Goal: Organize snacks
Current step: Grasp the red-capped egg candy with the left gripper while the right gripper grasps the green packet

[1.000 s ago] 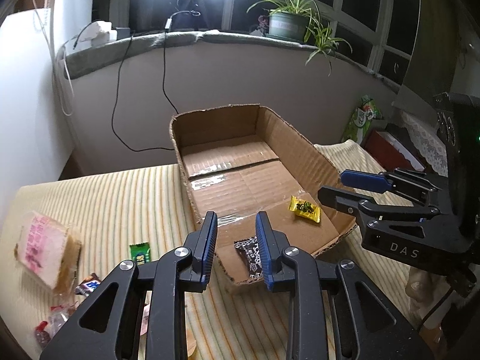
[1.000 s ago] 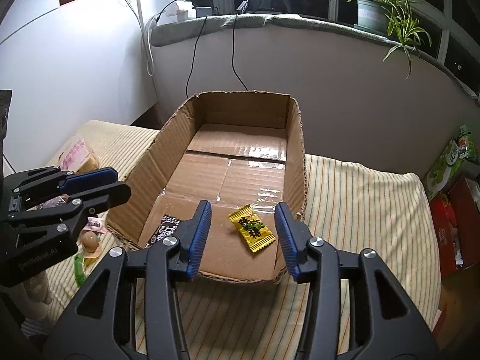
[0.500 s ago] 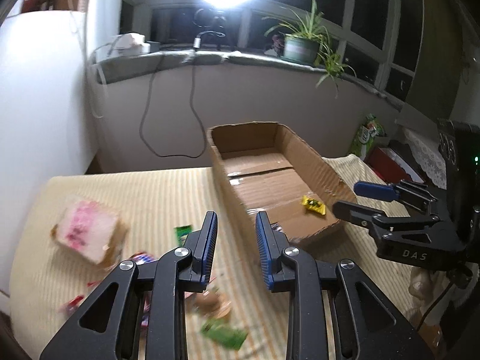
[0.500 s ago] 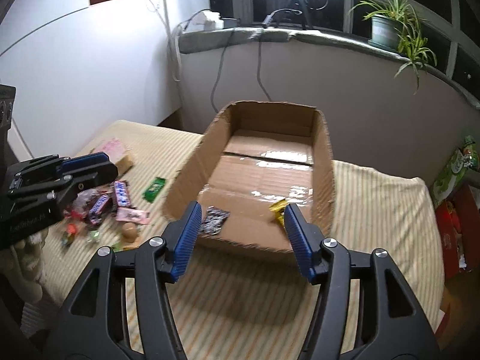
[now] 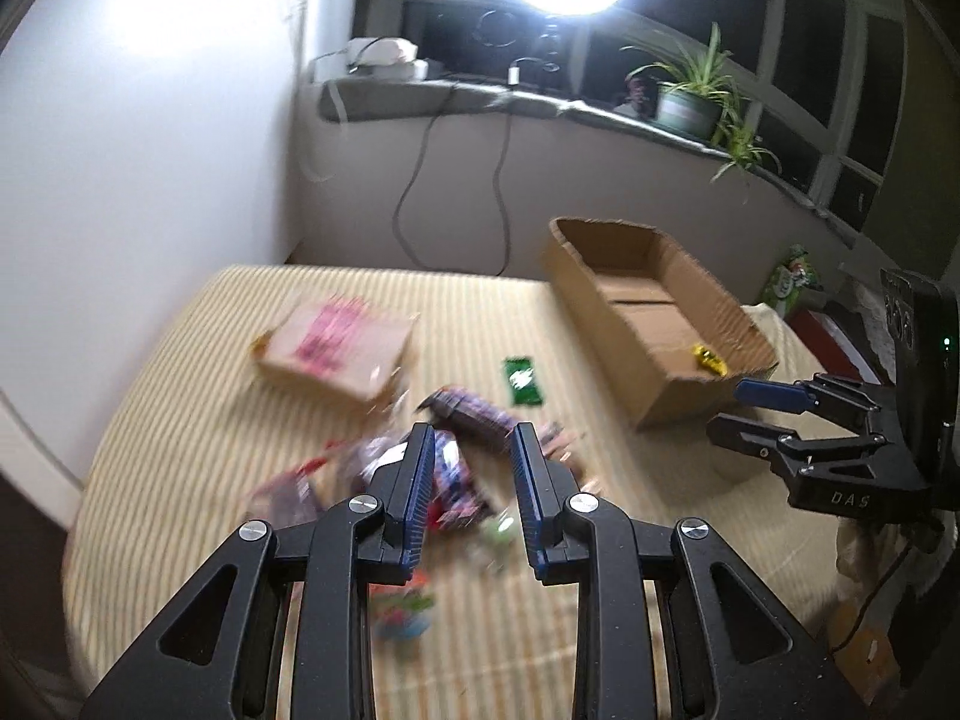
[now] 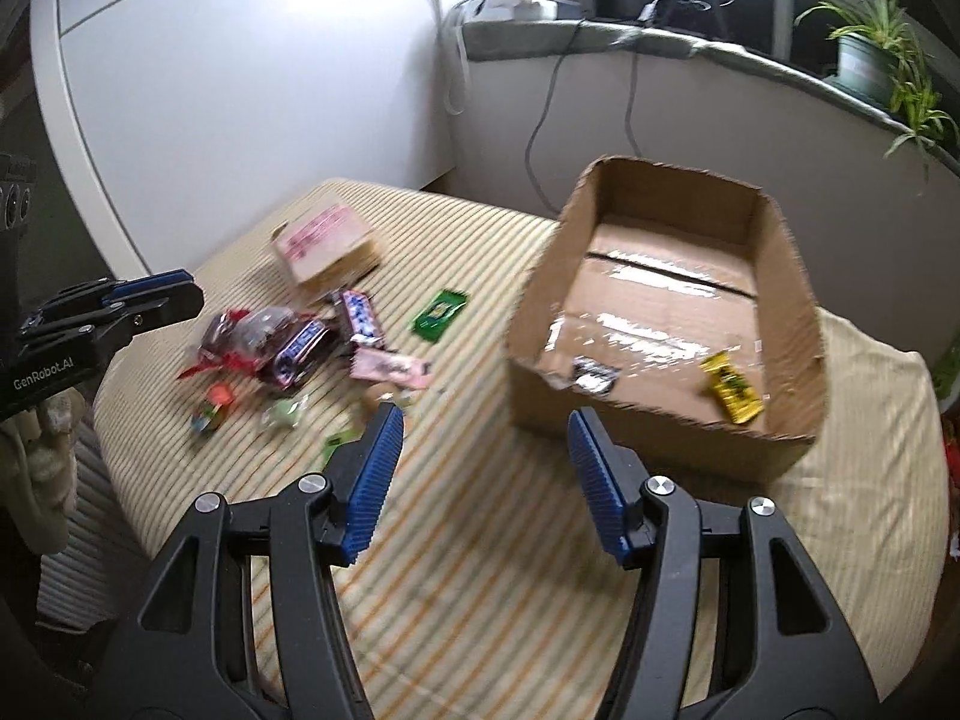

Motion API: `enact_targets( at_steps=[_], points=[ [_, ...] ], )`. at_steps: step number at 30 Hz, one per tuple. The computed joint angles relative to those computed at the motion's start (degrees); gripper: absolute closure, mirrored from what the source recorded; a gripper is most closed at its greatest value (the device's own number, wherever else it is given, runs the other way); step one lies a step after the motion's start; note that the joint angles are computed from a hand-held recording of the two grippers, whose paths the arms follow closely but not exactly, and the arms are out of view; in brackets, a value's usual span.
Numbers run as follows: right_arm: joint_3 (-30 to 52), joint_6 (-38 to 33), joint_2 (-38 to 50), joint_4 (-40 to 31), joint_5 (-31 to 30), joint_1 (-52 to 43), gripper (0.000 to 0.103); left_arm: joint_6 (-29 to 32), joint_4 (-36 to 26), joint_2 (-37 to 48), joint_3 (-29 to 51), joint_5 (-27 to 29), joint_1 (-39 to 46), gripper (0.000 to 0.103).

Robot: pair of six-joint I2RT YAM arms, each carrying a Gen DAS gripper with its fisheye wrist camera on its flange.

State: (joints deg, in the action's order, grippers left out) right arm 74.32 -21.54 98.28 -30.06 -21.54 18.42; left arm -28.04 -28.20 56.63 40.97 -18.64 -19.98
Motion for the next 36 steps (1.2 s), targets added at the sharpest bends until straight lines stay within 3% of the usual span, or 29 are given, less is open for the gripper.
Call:
enact_targets(
  at_steps=[7, 16, 18, 31, 36],
  points=[
    [-2.4, -0.9, 0.3, -0.2, 0.5, 3.1, 0.043, -4.5, -4.1, -6.1, -6.7, 0.9, -0.1, 0.078],
    [-4.3, -1.5, 1.4, 0.1, 1.9, 6.5, 0.043, -7.6, -3.0, -5.3, -11.0, 2.7, 0.5, 0.067],
    [-4.2, -1.5, 1.9, 0.2, 2.2, 6.9, 0.043, -7.5, -2.8, -4.2, -11.2, 2.6, 0.8, 0.059],
    [-2.8, -1.9, 5.6, 0.6, 4.4, 9.5, 0.043, -6.8, 1.2, -0.7, -12.8, 3.8, 2.3, 0.059],
    [-1.9, -2.4, 6.8, -0.2, 5.4, 10.4, 0.055, -6.9, 1.2, -0.4, -12.7, 2.4, 1.4, 0.062]
  ],
)
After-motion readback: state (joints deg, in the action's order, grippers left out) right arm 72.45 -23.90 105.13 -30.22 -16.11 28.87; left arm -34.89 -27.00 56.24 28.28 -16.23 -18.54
